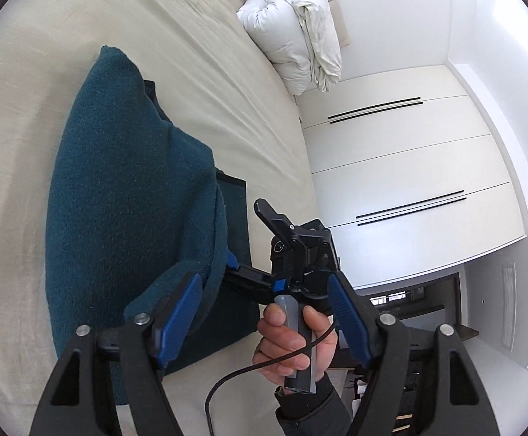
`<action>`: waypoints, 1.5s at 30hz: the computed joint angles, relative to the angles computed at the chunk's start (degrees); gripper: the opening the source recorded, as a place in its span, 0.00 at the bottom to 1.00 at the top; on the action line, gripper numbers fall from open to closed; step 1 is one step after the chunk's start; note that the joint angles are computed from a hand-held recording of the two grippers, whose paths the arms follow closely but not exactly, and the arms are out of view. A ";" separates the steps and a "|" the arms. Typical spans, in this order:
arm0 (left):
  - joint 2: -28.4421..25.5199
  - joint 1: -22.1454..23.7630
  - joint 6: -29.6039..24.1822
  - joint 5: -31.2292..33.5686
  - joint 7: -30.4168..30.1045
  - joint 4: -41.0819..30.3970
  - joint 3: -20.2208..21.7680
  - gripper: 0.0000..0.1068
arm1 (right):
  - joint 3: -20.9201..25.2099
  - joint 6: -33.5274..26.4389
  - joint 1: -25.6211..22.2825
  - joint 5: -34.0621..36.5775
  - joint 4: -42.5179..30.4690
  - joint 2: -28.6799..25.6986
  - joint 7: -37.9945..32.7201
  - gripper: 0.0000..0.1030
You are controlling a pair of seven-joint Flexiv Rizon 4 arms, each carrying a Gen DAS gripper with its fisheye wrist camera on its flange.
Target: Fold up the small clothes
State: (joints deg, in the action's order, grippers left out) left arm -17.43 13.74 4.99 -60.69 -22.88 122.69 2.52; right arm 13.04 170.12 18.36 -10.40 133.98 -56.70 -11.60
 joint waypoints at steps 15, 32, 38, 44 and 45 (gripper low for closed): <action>-1.22 1.14 5.86 -3.33 3.67 1.60 0.04 0.69 | -0.51 -10.83 -5.19 -8.07 3.00 5.42 -0.67 0.75; 6.82 -1.65 6.73 4.07 18.81 9.87 3.11 0.69 | -0.35 -25.04 -5.65 -11.94 5.50 13.09 -3.17 0.60; 4.54 0.40 10.00 2.34 16.96 7.85 3.22 0.69 | -0.49 -38.67 -4.34 -11.37 4.33 17.15 -4.11 0.16; 3.77 0.97 11.12 1.66 16.91 6.77 2.49 0.70 | -1.50 -44.36 -1.15 -4.02 7.51 24.36 -10.37 0.12; 3.32 0.96 11.27 1.57 16.82 6.27 2.26 0.70 | -1.76 -45.37 -0.86 -3.20 7.44 24.96 -11.36 0.12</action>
State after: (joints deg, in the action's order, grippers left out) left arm -14.12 14.69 16.26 -59.12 -6.07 128.96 4.77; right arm 11.27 124.75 17.50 -13.59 141.42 -31.74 -22.96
